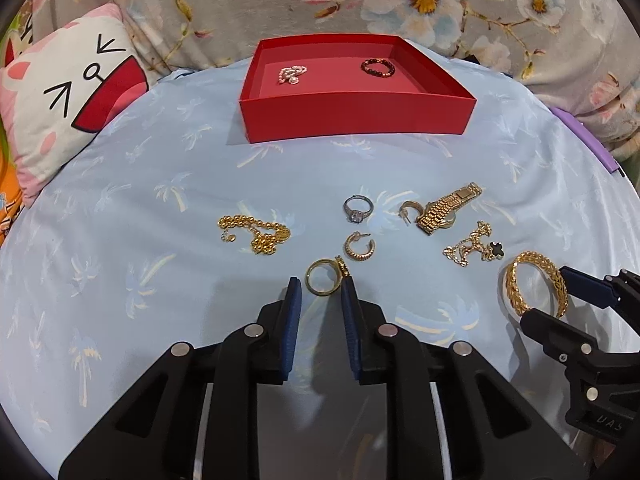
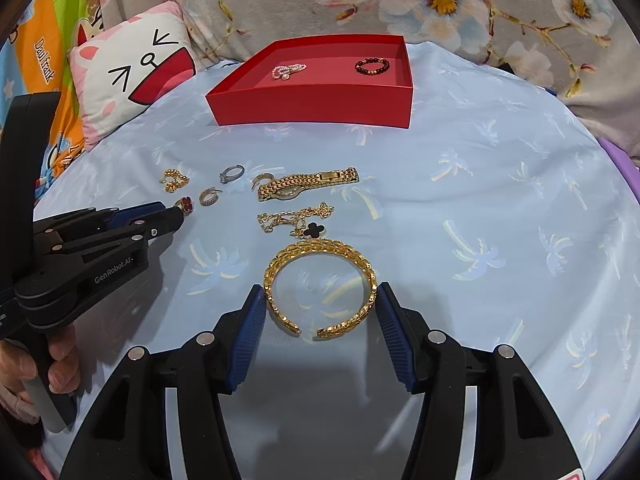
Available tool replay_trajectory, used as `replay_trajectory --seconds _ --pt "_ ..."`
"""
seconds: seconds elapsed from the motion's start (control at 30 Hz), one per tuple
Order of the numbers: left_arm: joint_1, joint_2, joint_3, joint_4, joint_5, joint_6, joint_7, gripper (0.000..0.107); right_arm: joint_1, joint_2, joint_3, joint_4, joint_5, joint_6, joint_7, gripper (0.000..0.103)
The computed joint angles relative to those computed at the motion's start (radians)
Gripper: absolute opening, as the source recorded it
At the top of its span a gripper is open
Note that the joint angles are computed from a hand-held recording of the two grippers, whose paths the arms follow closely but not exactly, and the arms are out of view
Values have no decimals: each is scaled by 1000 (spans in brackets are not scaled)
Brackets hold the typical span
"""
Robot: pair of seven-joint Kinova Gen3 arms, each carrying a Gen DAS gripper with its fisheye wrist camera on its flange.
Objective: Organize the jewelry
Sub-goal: 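Grasp a gold ring with the left gripper while the right gripper grasps the gold cuff bangle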
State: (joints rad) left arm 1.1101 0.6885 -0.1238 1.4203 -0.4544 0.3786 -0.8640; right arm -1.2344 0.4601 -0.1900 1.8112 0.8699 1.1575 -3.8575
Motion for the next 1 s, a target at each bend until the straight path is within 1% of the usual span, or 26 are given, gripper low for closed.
replay_trajectory --seconds 0.07,0.13,0.2,0.23,0.27,0.3,0.37,0.4,0.6,0.63,0.67,0.7,0.8,1.0 --pt "-10 3 16 -7 -4 0 -24 23 1 0 0 1 0 -3 0 55" --pt "-7 7 16 -16 -10 3 -40 34 3 1 -1 1 -1 -7 2 55" --pt "-23 10 35 -24 -11 0 -77 35 5 2 0 1 -2 -10 5 55" --pt "-17 14 28 -29 -18 0 -84 35 6 1 0 2 -2 -12 5 55" --pt "-25 18 39 -39 -19 8 -102 35 6 0 1 3 -2 -14 5 55" --pt "-50 21 68 -46 -5 11 -137 34 7 -1 1 5 -2 -16 5 55" --pt "-91 21 116 -48 22 3 -199 27 8 -2 1 7 -2 -18 5 55" --pt "-95 19 120 -44 31 -4 -216 23 8 -2 1 7 -2 -18 5 55" --pt "-97 2 127 -8 89 -41 -285 21 8 0 2 7 -2 -16 8 55" --pt "-87 -3 115 0 94 -50 -285 17 8 0 2 8 -2 -16 8 55" --pt "-87 -6 115 7 102 -59 -290 9 8 0 2 8 -2 -17 7 55" --pt "-72 -9 96 13 107 -63 -282 9 8 -2 2 11 -1 -19 5 55" --pt "-49 -14 70 24 112 -70 -276 9 8 -1 3 11 2 -19 0 55" --pt "-45 -26 64 43 126 -82 -274 9 7 -3 2 12 5 -15 -2 55"
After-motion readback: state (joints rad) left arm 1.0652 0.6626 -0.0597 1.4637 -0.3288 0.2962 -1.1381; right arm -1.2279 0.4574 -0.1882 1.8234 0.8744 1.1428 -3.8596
